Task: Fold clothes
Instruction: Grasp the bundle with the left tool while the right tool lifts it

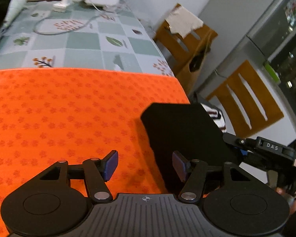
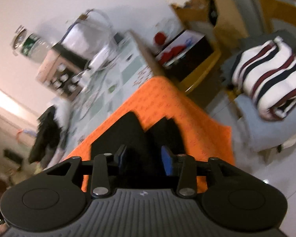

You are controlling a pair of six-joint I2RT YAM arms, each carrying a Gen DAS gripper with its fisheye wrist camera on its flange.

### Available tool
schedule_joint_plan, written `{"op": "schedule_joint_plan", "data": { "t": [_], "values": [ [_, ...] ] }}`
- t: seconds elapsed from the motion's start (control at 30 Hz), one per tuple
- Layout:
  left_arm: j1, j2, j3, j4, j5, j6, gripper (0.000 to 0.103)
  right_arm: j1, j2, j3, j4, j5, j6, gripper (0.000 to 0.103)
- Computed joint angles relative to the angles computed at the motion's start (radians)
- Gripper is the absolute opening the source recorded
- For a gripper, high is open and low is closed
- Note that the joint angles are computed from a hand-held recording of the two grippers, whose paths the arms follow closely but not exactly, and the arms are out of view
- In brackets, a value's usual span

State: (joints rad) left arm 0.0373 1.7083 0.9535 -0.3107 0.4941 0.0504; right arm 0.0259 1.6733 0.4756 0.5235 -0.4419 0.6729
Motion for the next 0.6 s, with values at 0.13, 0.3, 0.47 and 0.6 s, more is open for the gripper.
{"op": "schedule_joint_plan", "data": {
  "t": [0.13, 0.3, 0.47, 0.6],
  "values": [
    [-0.024, 0.044, 0.035, -0.018, -0.008, -0.007, 0.068, 0.005, -0.037, 0.000, -0.046, 0.006, -0.012, 0.016],
    [-0.026, 0.100, 0.085, -0.026, 0.015, -0.031, 0.074, 0.023, -0.114, -0.029, -0.077, 0.098, -0.022, 0.014],
    [-0.047, 0.165, 0.123, -0.023, 0.051, -0.057, 0.076, -0.008, -0.019, -0.048, -0.011, 0.079, -0.008, 0.020],
    [-0.063, 0.198, 0.121, 0.009, 0.085, -0.080, 0.076, -0.029, -0.007, -0.052, -0.001, 0.061, -0.009, 0.029]
  ]
}}
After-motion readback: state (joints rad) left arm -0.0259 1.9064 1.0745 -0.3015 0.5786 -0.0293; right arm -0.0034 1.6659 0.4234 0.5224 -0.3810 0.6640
